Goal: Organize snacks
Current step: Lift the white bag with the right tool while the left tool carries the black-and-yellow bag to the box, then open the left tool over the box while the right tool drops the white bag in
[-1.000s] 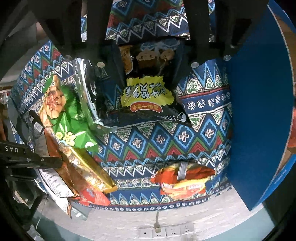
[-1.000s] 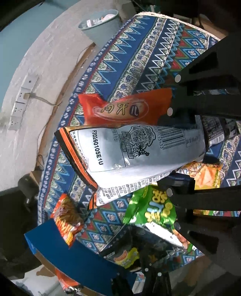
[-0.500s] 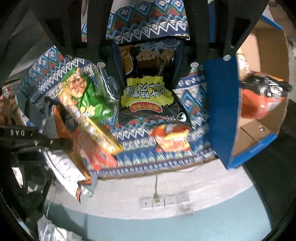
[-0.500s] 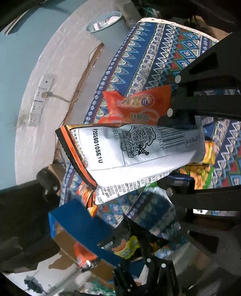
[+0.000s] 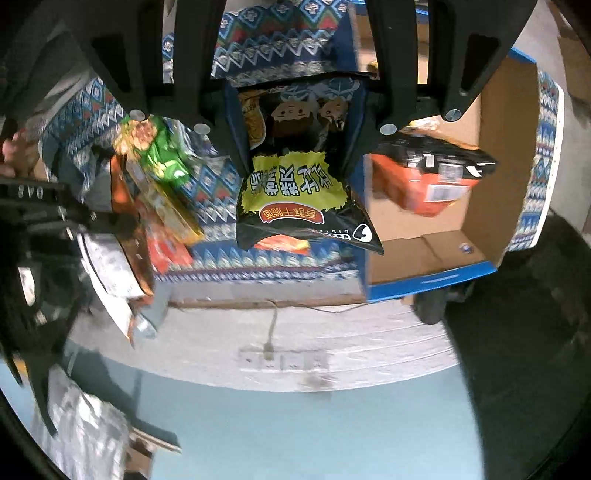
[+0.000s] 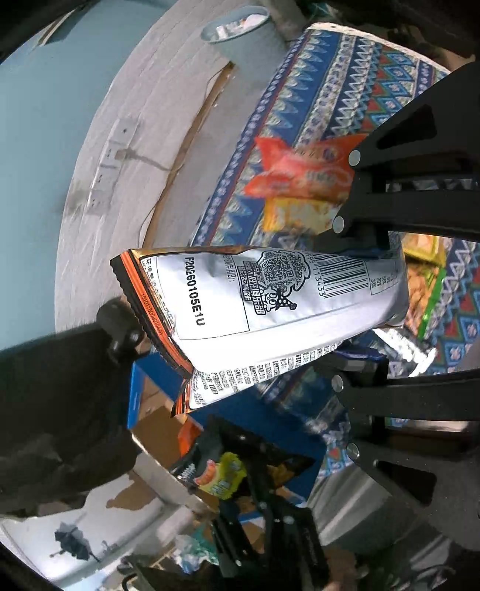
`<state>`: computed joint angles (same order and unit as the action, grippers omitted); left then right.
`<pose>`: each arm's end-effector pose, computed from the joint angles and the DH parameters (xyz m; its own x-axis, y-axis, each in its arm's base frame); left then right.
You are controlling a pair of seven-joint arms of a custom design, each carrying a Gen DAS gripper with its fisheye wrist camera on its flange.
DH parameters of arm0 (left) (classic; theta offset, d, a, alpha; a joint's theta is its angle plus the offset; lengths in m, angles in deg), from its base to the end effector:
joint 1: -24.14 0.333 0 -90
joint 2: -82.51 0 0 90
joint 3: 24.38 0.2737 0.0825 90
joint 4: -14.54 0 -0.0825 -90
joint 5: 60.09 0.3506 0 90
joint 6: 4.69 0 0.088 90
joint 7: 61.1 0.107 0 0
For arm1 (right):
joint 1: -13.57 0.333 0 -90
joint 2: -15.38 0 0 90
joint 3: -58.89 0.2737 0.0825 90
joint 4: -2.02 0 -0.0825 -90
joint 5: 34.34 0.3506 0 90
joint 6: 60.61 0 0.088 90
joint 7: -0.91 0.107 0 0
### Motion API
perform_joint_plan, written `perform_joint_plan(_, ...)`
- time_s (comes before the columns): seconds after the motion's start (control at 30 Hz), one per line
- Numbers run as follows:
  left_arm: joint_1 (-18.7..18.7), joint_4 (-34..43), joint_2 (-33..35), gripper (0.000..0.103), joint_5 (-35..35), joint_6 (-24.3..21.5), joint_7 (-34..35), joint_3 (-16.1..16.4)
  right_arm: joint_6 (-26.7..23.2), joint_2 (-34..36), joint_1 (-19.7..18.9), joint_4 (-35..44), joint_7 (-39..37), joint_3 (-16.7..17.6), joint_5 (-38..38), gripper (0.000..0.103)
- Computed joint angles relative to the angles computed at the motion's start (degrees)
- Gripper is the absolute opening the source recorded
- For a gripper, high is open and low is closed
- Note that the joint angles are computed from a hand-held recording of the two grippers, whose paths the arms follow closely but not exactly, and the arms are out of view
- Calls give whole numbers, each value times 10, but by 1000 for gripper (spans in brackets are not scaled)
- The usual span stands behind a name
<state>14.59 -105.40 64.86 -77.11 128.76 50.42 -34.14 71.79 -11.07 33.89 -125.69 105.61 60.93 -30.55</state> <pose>0.4558 -0.1743 0.5769 -0.5521 -0.8329 0.0385 -0.7095 0.4451 -0.5463 0.4080 0.1717 0.5811 0.1480 -0.9728 -0.1784 -0.8724 -0.0435 -0.4868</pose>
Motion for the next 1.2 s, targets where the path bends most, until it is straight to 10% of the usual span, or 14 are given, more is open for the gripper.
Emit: perform_joint_plan(1.2,115,8,30,47,13,10,-42,59,-44,383,54,447,-29,75,11,35)
